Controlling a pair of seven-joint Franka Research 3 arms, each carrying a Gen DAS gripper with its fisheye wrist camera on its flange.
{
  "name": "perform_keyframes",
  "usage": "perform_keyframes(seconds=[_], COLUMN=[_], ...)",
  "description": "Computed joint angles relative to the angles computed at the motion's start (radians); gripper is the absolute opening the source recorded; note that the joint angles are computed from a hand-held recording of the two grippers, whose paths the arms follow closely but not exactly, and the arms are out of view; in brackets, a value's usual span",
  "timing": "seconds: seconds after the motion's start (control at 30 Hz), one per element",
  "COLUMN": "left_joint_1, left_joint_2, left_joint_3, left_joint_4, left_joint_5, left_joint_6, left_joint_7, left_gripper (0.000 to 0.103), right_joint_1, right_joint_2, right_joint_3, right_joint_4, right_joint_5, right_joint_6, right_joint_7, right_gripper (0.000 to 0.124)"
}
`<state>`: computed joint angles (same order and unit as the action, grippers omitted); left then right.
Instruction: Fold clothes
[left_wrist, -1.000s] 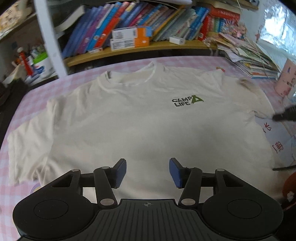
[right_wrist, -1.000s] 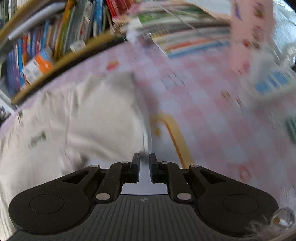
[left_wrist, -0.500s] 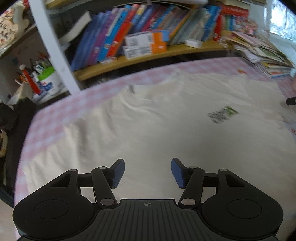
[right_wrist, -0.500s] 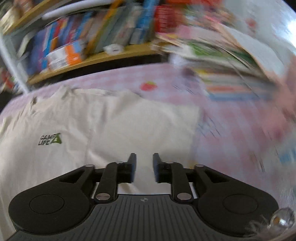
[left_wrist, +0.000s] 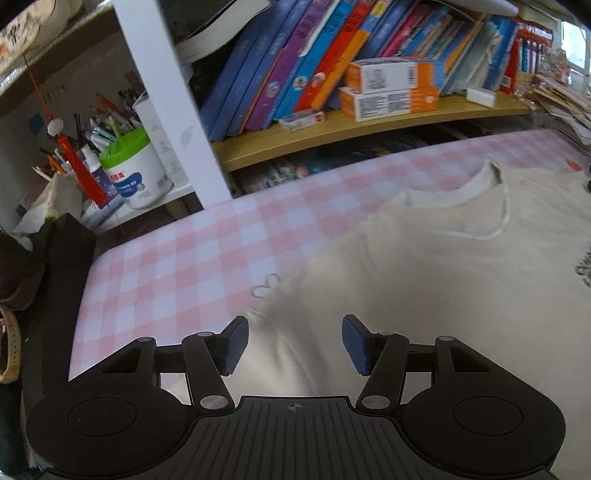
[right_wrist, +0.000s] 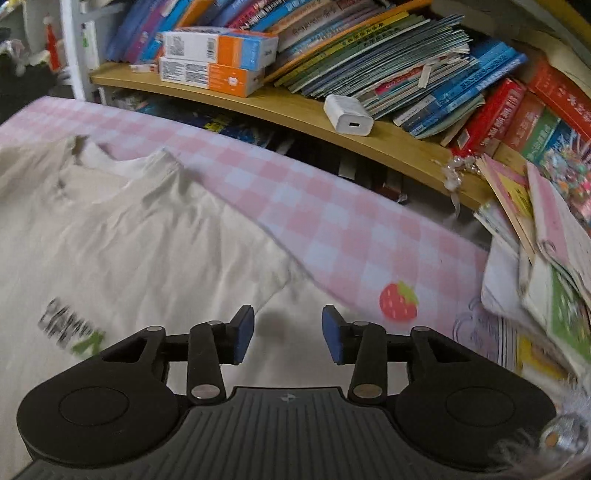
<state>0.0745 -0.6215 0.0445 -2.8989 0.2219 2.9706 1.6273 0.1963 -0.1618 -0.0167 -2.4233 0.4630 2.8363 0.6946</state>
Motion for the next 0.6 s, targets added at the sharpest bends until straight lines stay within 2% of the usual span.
perform_keyframes(seconds=[0.07, 0.23, 0.3, 0.47, 0.53, 0.57, 0.6], left_joint_1=[-0.013, -0.031, -0.056, -0.126, -0.177, -0.185, -0.191], left_joint_2=[0.038, 0.12, 0.141, 0.156, 0.156, 0.161, 0.166], left_joint_3=[0.039, 0.094, 0.126, 0.193, 0.243, 0.248, 0.251], left_joint_4=[0.01, 0.047, 0.062, 0.074, 0.086, 0.094, 0.103], left_joint_5=[0.0, -0.03, -0.064, -0.158, -0.22, -0.247, -0.273], left_joint_6=[0.03, 0.071, 0.062, 0.041, 0.019, 0.011, 0.003], left_joint_7=[0.04, 0.099, 0.119, 0.2, 0.243, 0.249, 0.253], left_gripper=[0.057, 0.057, 0.057, 0.056, 0.048, 0.042, 0.029], right_joint_1=[-0.011, -0.02, -0.025, -0.027, -0.029, -0.03, -0.033], right_joint_2=[0.039, 0.093, 0.11, 0.114, 0.121, 0.126, 0.133], right_joint_3=[0.017, 0.029, 0.031, 0.022, 0.019, 0.016, 0.013], right_joint_4=[0.027, 0.068, 0.086, 0.102, 0.116, 0.13, 0.147], right_joint_5=[-0.04, -0.103, -0.132, -0.085, -0.065, -0.041, -0.006], right_joint_6=[0.013, 0.015, -0.002, -0.04, -0.063, -0.087, -0.12], right_joint_7=[0.054, 0.139, 0.182, 0.183, 0.172, 0.166, 0.161], right_gripper=[0.04, 0.041, 0.041, 0.04, 0.039, 0.035, 0.028])
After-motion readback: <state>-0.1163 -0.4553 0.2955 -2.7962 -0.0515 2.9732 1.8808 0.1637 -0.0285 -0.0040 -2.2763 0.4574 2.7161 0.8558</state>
